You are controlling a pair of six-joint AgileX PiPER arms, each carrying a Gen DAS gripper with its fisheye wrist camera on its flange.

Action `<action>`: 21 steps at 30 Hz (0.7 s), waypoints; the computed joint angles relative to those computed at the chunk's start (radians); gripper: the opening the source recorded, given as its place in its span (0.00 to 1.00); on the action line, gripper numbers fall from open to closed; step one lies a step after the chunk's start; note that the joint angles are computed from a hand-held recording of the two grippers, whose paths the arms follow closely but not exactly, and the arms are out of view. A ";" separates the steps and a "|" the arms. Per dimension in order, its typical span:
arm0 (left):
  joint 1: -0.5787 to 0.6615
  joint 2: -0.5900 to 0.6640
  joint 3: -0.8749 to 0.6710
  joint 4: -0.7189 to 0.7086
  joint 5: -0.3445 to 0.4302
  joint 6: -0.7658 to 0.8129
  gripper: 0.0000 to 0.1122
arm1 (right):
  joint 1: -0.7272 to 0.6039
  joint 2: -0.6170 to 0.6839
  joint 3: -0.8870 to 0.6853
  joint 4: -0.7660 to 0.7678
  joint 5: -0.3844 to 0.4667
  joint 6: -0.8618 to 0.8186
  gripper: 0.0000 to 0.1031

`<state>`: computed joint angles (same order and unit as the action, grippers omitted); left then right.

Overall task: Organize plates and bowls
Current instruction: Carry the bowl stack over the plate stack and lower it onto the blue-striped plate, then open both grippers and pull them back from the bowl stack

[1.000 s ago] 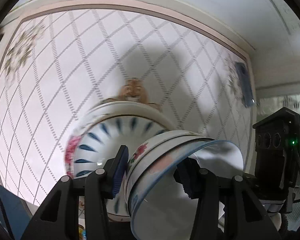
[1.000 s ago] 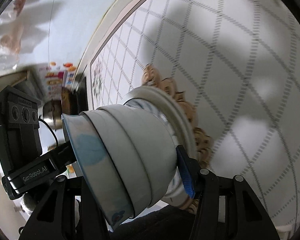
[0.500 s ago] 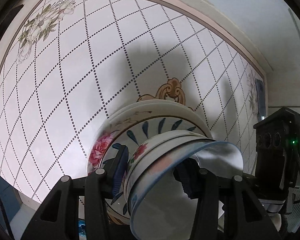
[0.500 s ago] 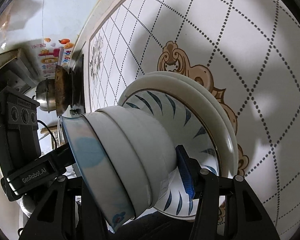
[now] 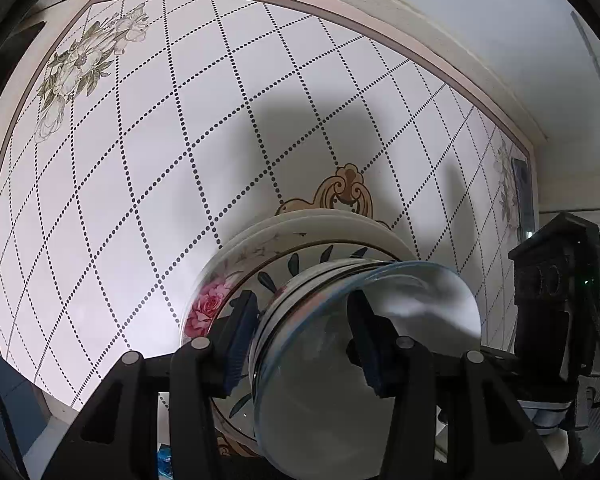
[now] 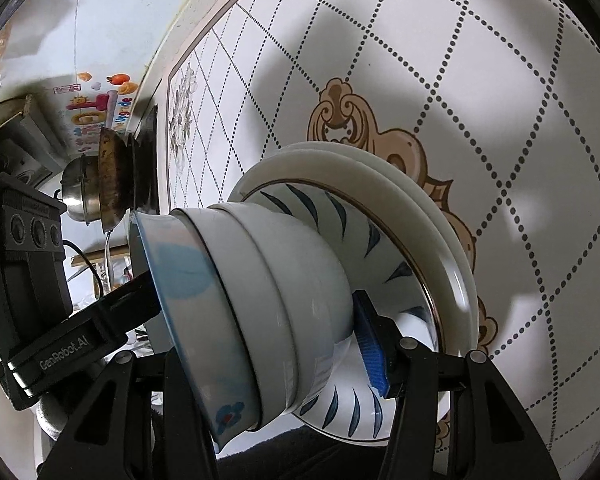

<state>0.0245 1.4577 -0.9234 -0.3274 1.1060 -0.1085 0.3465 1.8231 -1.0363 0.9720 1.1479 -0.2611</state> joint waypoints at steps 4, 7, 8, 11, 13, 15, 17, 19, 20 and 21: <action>0.002 -0.007 0.000 0.003 0.009 0.000 0.39 | 0.001 -0.014 0.005 -0.011 -0.005 0.015 0.53; -0.003 -0.010 -0.001 0.010 0.013 -0.005 0.39 | 0.008 -0.033 -0.003 -0.040 -0.010 0.037 0.53; -0.005 -0.011 0.000 0.013 0.013 -0.008 0.39 | 0.008 -0.038 -0.003 -0.046 -0.009 0.041 0.53; -0.013 -0.022 -0.002 0.035 0.016 -0.022 0.39 | 0.002 -0.062 0.002 -0.062 -0.012 0.051 0.53; -0.018 -0.040 -0.004 0.052 0.023 -0.035 0.39 | -0.002 -0.087 0.007 -0.076 -0.015 0.059 0.53; -0.026 -0.069 -0.011 0.078 0.036 -0.049 0.39 | -0.008 -0.119 0.006 -0.097 -0.015 0.077 0.53; -0.038 -0.104 -0.024 0.110 0.056 -0.064 0.39 | -0.006 -0.156 -0.006 -0.139 -0.016 0.112 0.53; -0.060 -0.152 -0.042 0.155 0.083 -0.087 0.39 | 0.000 -0.205 -0.015 -0.186 -0.019 0.155 0.54; -0.066 -0.174 -0.047 0.171 0.094 -0.095 0.41 | 0.010 -0.237 -0.022 -0.222 -0.021 0.186 0.55; -0.077 -0.205 -0.056 0.195 0.112 -0.110 0.41 | 0.018 -0.264 -0.031 -0.253 -0.023 0.215 0.57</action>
